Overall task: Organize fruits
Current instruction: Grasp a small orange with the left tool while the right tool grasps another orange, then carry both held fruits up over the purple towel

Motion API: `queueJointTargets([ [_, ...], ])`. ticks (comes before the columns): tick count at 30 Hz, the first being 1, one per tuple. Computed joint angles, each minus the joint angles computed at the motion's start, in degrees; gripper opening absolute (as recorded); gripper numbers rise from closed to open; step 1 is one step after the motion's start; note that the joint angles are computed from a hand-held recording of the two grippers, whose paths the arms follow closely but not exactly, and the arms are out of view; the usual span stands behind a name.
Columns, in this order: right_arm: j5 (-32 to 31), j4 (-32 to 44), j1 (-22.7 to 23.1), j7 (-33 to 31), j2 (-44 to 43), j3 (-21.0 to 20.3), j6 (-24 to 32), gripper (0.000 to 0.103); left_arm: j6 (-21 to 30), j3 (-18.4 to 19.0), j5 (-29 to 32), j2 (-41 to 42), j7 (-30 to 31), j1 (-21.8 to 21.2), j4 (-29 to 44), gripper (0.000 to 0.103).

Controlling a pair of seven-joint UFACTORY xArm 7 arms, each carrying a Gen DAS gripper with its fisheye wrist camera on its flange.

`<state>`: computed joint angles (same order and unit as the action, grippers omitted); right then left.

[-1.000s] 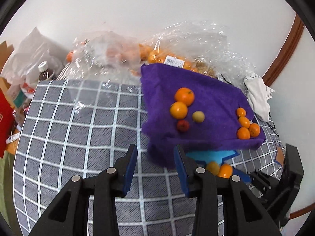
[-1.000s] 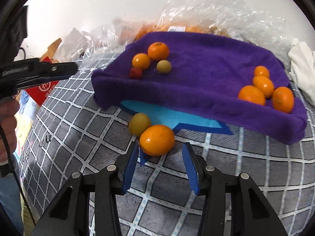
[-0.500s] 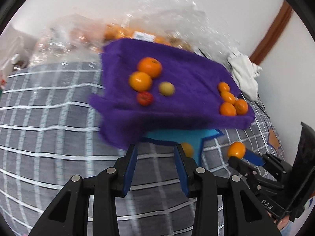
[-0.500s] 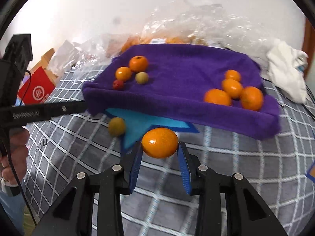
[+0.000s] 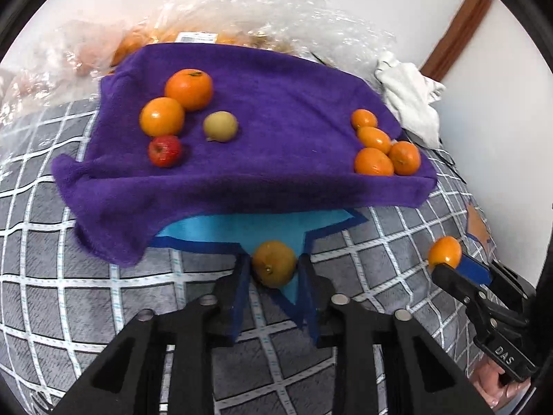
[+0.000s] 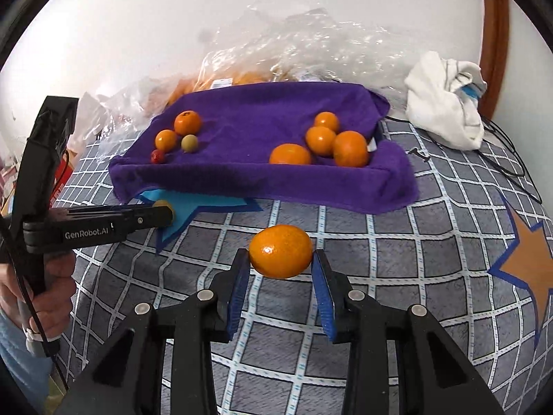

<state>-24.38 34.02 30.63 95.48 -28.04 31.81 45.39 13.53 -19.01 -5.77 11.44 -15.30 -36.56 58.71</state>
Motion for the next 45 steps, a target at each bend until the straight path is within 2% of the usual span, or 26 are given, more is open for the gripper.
queueJointTargets([
  [2,0.16,-0.41,0.11,0.25,-0.39,-0.09,-0.24,0.036,-0.09,1.33,2.74,-0.08,-2.42,-1.31,0.04,0.026],
  [8,0.04,-0.18,0.11,0.82,-0.91,0.49,0.23,0.036,-0.14,1.49,4.13,-1.99,-4.01,-1.2,-1.2,0.026],
  [21,-1.18,2.71,-1.29,-0.19,-2.8,0.9,4.25,0.036,-0.59,1.62,3.16,-10.24,-4.69,1.12,-5.2,0.026],
  [26,-2.27,4.72,-2.71,-2.11,-3.89,0.67,6.62,0.036,0.31,1.68,-2.15,-12.84,-0.18,1.46,-4.62,0.026],
  [30,-3.12,6.11,-4.04,-4.06,-4.4,0.59,8.07,0.036,0.57,1.53,2.87,-13.83,-3.79,2.05,-3.27,0.026],
  [38,-3.46,6.15,-6.46,-7.29,-6.92,-0.72,7.31,0.036,1.1,1.97,5.76,-14.48,-5.09,3.05,-0.19,0.026],
  [45,-3.56,5.96,-9.63,-10.63,-8.43,-1.95,5.86,0.036,1.48,2.21,9.08,-11.82,-7.22,3.76,3.64,0.026],
])
